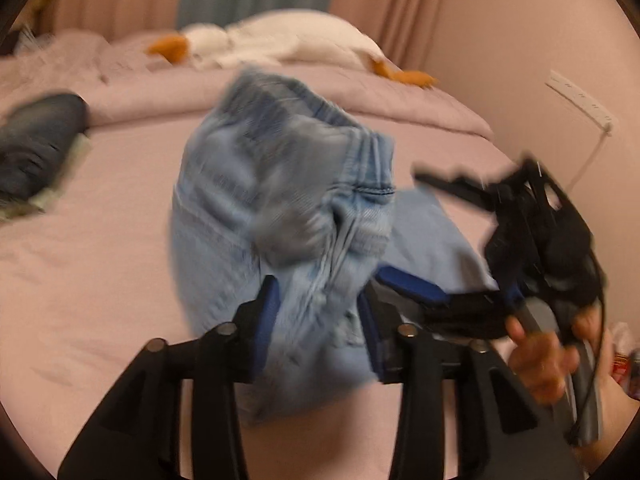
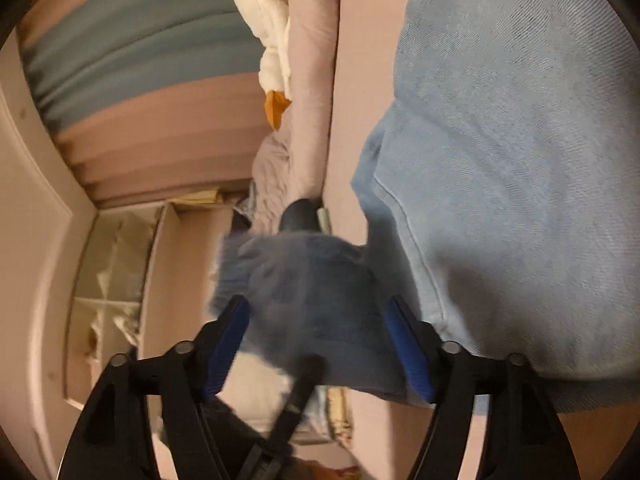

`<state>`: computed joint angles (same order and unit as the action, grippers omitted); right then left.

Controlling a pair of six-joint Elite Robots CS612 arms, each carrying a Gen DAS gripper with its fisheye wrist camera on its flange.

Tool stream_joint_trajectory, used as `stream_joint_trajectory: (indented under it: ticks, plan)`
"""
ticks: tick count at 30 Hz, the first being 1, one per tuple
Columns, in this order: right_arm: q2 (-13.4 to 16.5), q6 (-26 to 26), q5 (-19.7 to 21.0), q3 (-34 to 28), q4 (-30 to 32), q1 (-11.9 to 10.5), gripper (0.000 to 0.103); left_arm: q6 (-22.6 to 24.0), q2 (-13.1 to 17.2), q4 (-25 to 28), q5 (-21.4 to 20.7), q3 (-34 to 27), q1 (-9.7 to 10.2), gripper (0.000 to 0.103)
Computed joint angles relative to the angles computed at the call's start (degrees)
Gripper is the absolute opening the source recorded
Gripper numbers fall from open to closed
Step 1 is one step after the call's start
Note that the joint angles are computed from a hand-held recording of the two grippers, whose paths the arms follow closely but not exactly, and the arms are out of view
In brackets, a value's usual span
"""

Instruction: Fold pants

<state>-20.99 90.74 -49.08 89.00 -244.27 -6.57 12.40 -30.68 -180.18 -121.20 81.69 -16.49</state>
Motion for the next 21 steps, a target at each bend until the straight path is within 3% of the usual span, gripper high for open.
stream_joint_trajectory:
  ticks: [3, 7, 11, 14, 15, 16, 18, 21]
  plan:
    - [1.0, 4.9, -0.2, -2.2, -0.5, -0.4, 0.083, -0.4, 0.0, 3.5, -2.1, 0.1, 0.40, 0.047]
    - [0.1, 4.4, 1.3, -0.4, 1.5, -1.4, 0.084, -2.5, 0.0, 4.5, -3.4, 0.9, 1.77, 0.060]
    - [-4.7, -11.4, 1.0, 4.0, 16.2, -1.1, 0.084, -6.9, 0.3, 5.3, -3.3, 1.1, 3.21, 0.061]
    - [-8.7, -25.8, -3.2, 5.4, 30.0, 0.3, 0.074, -10.1, 0.5, 5.8, -1.8, 1.1, 3.95, 0.061]
    - [-10.0, -29.8, -5.2, 5.7, 34.4, 0.9, 0.069, -10.9, 0.6, 6.2, -2.2, 0.9, 4.26, 0.061]
    - [-11.1, -33.9, -7.1, 5.6, 38.7, 1.5, 0.054, -11.9, 0.7, 6.9, -2.7, 0.5, 4.48, 0.061]
    - [-12.8, -40.9, -11.7, 5.4, 44.9, 2.5, 0.038, -14.4, 1.1, 7.8, -4.8, -0.2, 5.11, 0.061]
    - [-14.3, -48.5, -16.7, 5.2, 48.0, 3.6, 0.025, -16.2, 1.2, 8.3, -6.4, -0.6, 5.43, 0.061]
